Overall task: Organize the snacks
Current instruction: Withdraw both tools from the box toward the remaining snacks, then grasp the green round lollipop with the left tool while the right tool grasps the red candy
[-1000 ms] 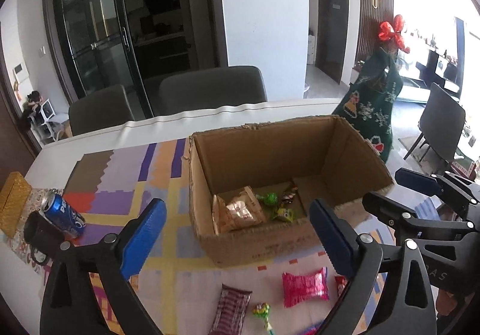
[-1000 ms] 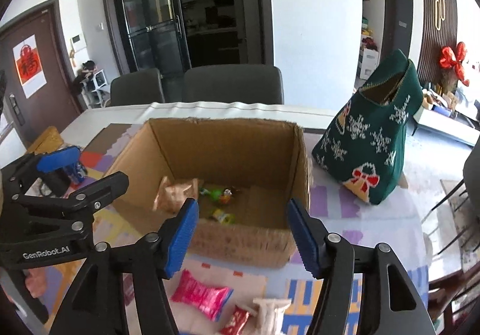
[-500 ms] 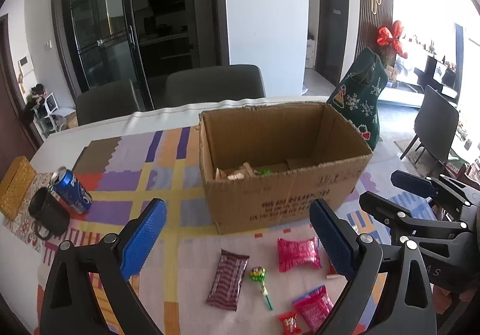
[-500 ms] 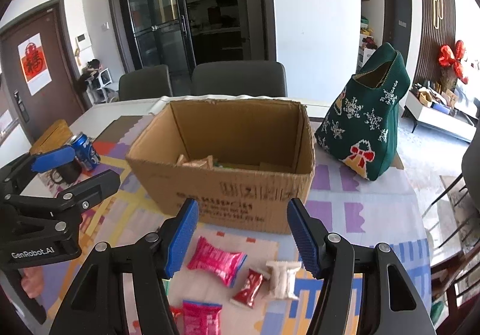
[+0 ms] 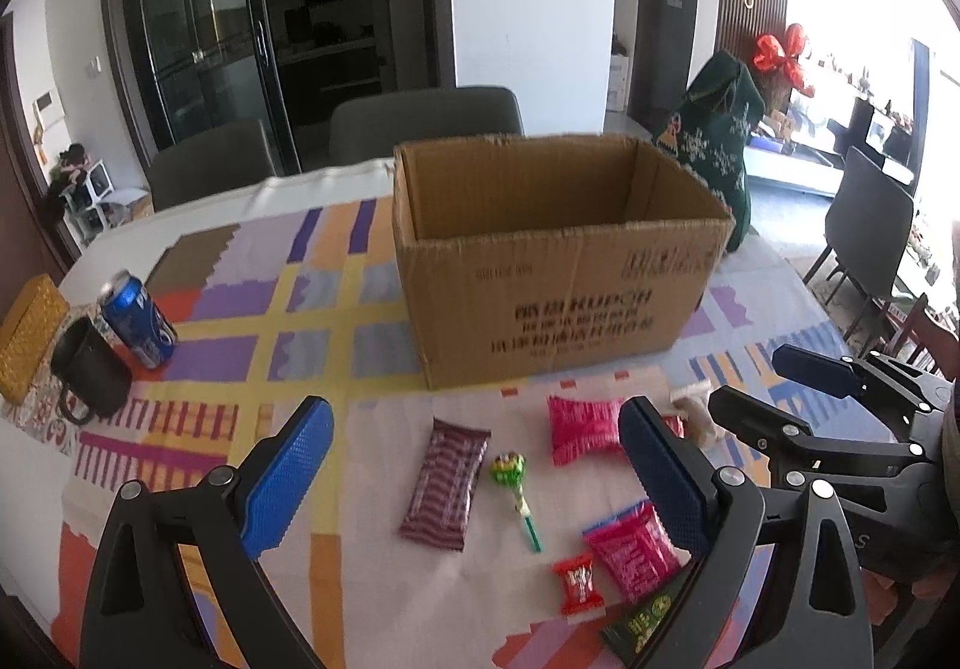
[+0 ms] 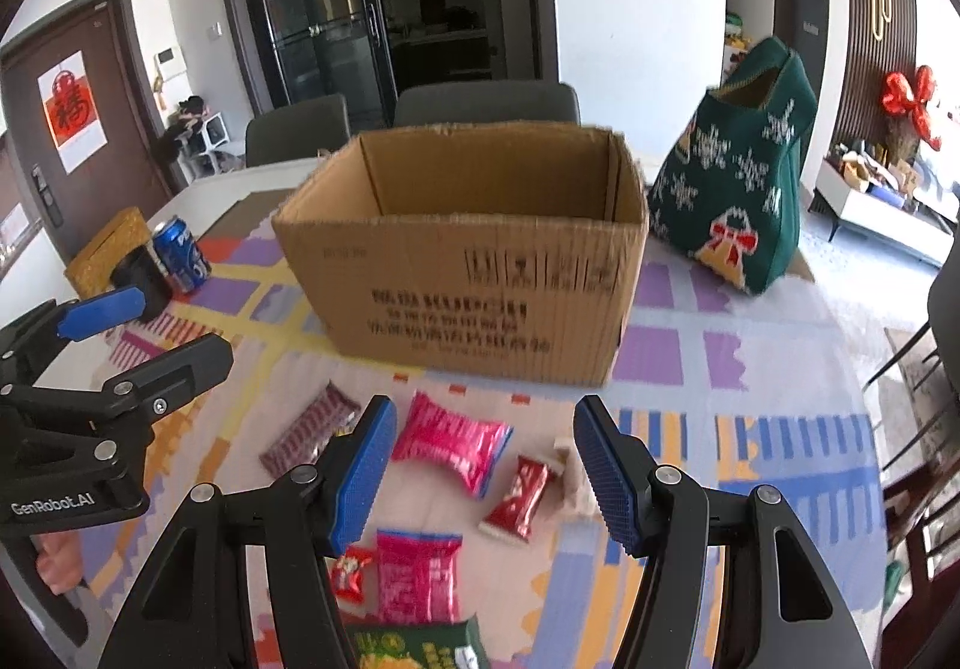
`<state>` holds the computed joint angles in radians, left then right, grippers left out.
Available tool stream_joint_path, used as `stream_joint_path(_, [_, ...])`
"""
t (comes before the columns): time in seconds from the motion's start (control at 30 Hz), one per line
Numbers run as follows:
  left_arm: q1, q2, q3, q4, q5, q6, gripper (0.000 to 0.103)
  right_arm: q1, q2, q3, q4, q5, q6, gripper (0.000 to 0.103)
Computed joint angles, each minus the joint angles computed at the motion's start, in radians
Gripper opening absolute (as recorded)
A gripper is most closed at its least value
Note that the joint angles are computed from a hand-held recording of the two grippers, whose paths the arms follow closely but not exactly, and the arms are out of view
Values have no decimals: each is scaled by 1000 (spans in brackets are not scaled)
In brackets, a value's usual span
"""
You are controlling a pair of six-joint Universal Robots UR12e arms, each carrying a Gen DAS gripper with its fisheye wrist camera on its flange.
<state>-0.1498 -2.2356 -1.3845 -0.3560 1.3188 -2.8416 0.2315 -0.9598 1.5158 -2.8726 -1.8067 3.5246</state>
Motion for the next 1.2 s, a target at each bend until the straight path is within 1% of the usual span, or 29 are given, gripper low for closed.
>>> stream_joint_path(0.5, [-2, -23, -11, -113, 14, 17, 95, -8, 10, 31, 69, 49, 60, 62])
stream_joint_path(0.7, [-2, -44, 9, -164, 17, 18, 89, -13, 23, 22, 93, 78, 73, 61])
stream_joint_path(0.77, [-2, -52, 18, -177, 17, 19, 85, -15, 28, 17, 99, 90, 78, 57])
stream_joint_path(0.83, [-2, -59, 27, -192, 13, 19, 82, -18, 34, 10, 109, 100, 82, 56])
stream_joint_path(0.97, [-3, -76, 49, -223, 6, 18, 77, -25, 45, 3, 127, 122, 97, 49])
stream_joint_path(1.1, [-5, -93, 72, -242, 2, 19, 72, -31, 54, -4, 140, 140, 109, 46])
stream_joint_path(1.17, [-6, -103, 86, -254, 2, 19, 67, -33, 58, -8, 146, 145, 112, 40])
stream_joint_path(1.2, [-7, -106, 90, -258, 3, 19, 66, -34, 60, -11, 148, 147, 109, 40])
